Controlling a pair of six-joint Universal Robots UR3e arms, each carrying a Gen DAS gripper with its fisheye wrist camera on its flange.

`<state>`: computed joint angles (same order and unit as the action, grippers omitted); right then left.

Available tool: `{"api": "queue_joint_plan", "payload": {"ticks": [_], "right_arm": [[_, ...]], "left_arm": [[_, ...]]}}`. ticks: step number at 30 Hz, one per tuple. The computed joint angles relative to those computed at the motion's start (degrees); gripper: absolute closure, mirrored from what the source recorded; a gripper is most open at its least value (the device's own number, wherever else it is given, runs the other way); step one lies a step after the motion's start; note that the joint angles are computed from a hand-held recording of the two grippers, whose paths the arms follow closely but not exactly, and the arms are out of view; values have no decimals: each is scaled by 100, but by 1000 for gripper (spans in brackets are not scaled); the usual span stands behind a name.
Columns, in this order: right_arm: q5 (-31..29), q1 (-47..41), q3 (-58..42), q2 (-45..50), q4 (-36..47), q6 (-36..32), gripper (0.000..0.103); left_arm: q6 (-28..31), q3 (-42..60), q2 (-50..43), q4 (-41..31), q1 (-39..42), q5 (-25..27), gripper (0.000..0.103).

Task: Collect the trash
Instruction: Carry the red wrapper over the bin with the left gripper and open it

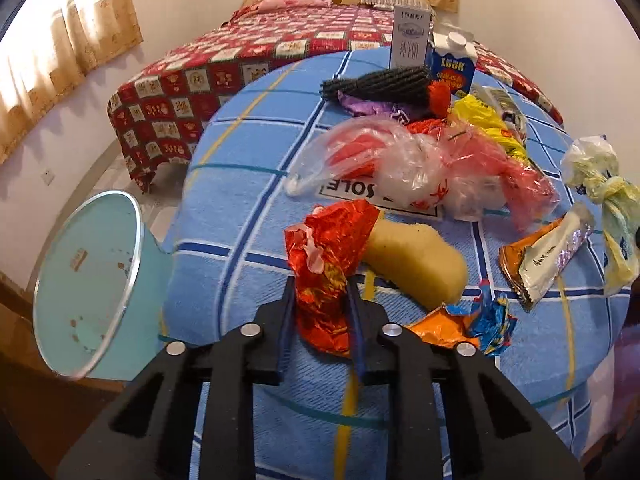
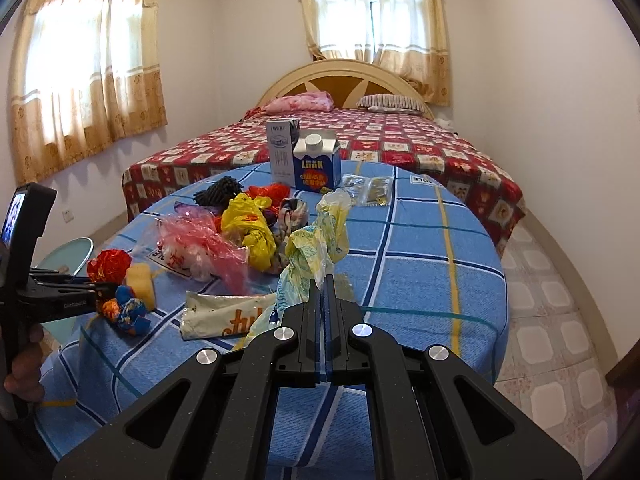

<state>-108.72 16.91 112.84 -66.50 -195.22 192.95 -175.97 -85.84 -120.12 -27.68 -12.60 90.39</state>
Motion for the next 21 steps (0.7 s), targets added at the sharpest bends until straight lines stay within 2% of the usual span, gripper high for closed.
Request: {"api": "queue_joint_plan", "payload": {"ticks": [5, 11, 21], "right_arm": [[-89, 211, -248, 16, 101, -20, 101], [-47, 513, -1049, 390, 460, -167, 101], [221, 937, -3277, 1505, 1399, -524, 101]], "left_arm": [[231, -740, 776, 399, 266, 34, 83], [509, -1266, 1387, 825, 572, 412, 83], [633, -1399, 1589, 769, 1274, 760, 83]]}}
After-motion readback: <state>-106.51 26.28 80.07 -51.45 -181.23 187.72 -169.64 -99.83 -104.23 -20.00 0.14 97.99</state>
